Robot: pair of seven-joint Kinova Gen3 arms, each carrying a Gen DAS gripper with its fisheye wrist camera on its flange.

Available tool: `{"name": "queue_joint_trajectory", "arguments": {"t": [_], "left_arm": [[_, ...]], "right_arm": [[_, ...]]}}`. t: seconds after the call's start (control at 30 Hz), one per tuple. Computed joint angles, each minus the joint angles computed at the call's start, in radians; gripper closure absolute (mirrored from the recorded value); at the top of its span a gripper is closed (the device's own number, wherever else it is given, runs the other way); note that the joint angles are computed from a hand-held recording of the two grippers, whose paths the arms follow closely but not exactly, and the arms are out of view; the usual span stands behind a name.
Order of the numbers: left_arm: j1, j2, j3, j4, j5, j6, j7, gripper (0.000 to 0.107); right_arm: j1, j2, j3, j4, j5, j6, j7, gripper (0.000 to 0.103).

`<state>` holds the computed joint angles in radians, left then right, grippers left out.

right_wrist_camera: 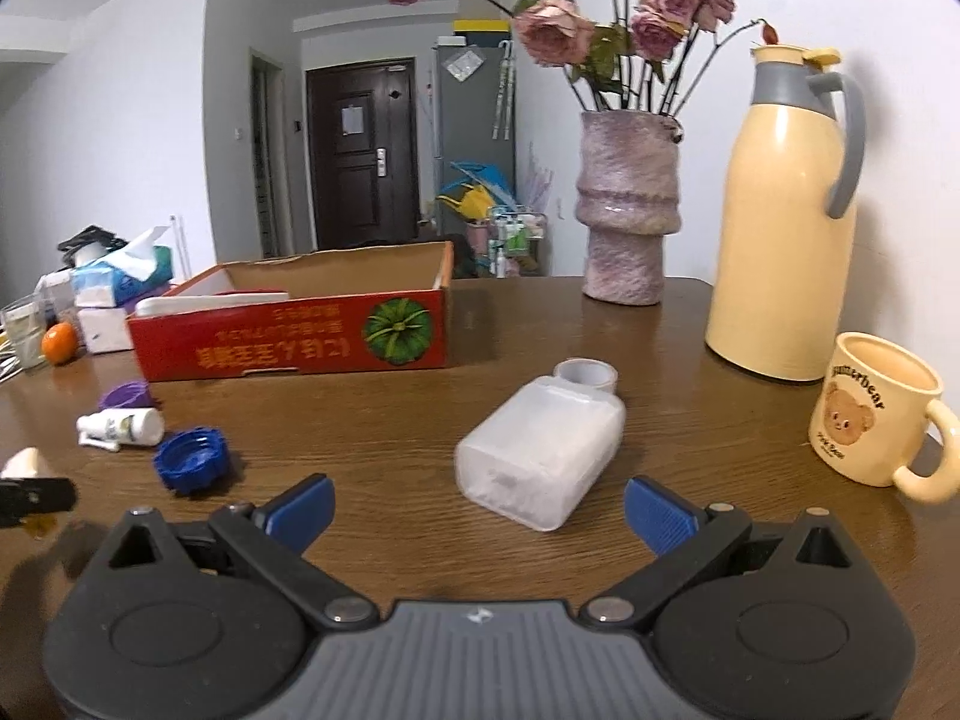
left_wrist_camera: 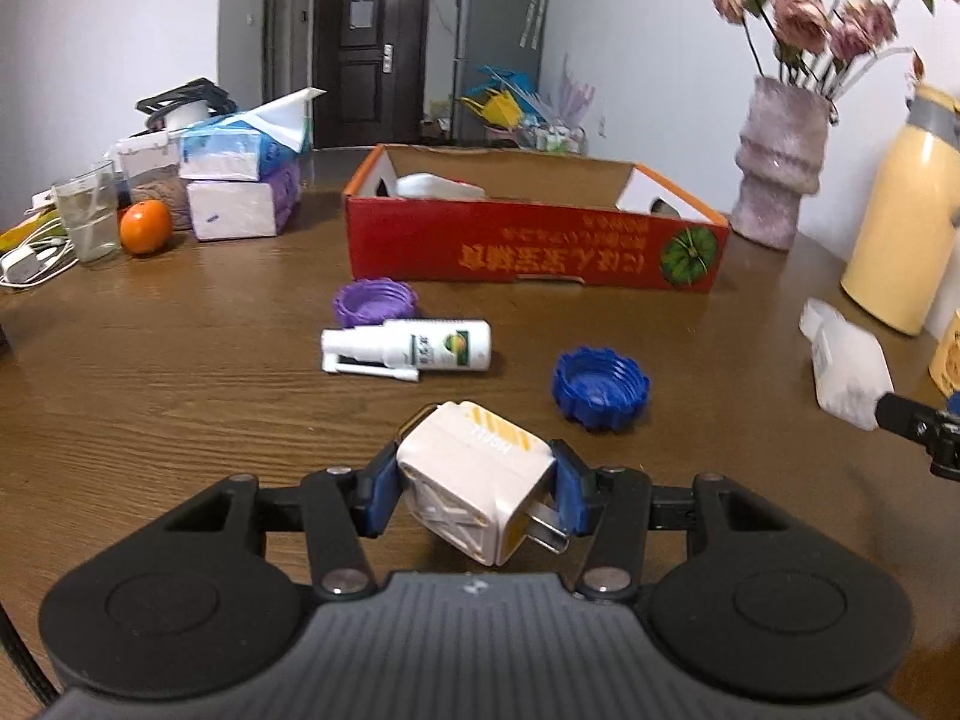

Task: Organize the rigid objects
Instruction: 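Grasp the white plug adapter with the left tool while the right tool approaches the white bottle, then close the right tool around the translucent white square bottle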

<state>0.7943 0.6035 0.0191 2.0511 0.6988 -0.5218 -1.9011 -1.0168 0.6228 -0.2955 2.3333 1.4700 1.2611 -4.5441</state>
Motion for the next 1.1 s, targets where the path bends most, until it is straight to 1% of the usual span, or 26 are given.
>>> {"name": "queue_joint_trajectory", "arguments": {"t": [0.1, 0.2, 0.33, 0.43, 0.57, 0.73, 0.77, 0.8, 0.83, 0.87, 0.9, 0.93, 1.0, 1.1], "left_arm": [[0.007, -0.003, -0.011, -0.001, 0.033, -0.016, -0.003, 0.056], [-0.001, -0.006, -0.010, -0.001, 0.060, -0.028, -0.003, 0.056], [-0.013, -0.011, -0.006, 0.006, 0.091, -0.059, 0.005, 0.056], [-0.022, -0.010, -0.004, 0.000, 0.126, -0.066, -0.008, 0.056], [-0.039, -0.008, -0.007, -0.022, 0.170, -0.048, -0.036, 0.056], [-0.043, -0.001, -0.009, -0.039, 0.241, -0.054, -0.082, 0.056], [-0.049, -0.002, -0.003, -0.038, 0.242, -0.056, -0.081, 0.056], [-0.054, -0.002, 0.002, -0.037, 0.241, -0.058, -0.081, 0.056], [-0.055, -0.002, 0.005, -0.035, 0.242, -0.062, -0.082, 0.056], [-0.055, -0.001, 0.007, -0.034, 0.244, -0.066, -0.085, 0.056], [-0.056, 0.000, 0.009, -0.035, 0.247, -0.066, -0.090, 0.056], [-0.055, 0.000, 0.009, -0.037, 0.257, -0.064, -0.098, 0.056], [-0.054, 0.003, 0.008, -0.043, 0.288, -0.060, -0.118, 0.056], [-0.074, -0.003, 0.023, -0.032, 0.269, -0.064, -0.092, 0.056]], "right_arm": [[0.018, -0.005, 0.008, 0.005, 0.002, -0.007, 0.012, 0.000], [0.066, -0.020, 0.017, -0.006, 0.027, -0.040, 0.056, 0.000], [0.134, -0.013, 0.048, -0.062, 0.032, -0.080, 0.165, 0.000], [0.182, 0.009, 0.073, -0.105, 0.046, -0.116, 0.215, 0.000], [0.237, 0.018, 0.100, -0.171, -0.018, -0.195, 0.320, 0.006], [0.254, 0.017, 0.148, -0.194, -0.048, -0.231, 0.319, 0.007], [0.260, 0.017, 0.154, -0.195, -0.046, -0.245, 0.318, 0.010], [0.270, 0.017, 0.159, -0.196, -0.046, -0.261, 0.318, 0.017], [0.279, 0.016, 0.162, -0.199, -0.054, -0.276, 0.324, 0.022], [0.294, 0.014, 0.159, -0.197, -0.056, -0.293, 0.325, 0.034], [0.290, 0.013, 0.169, -0.191, -0.053, -0.307, 0.309, 0.039], [0.277, 0.014, 0.181, -0.183, -0.047, -0.309, 0.282, 0.039], [0.275, 0.020, 0.176, -0.178, -0.049, -0.293, 0.272, 0.039], [0.260, 0.023, 0.173, -0.159, -0.027, -0.281, 0.237, 0.039]]}}
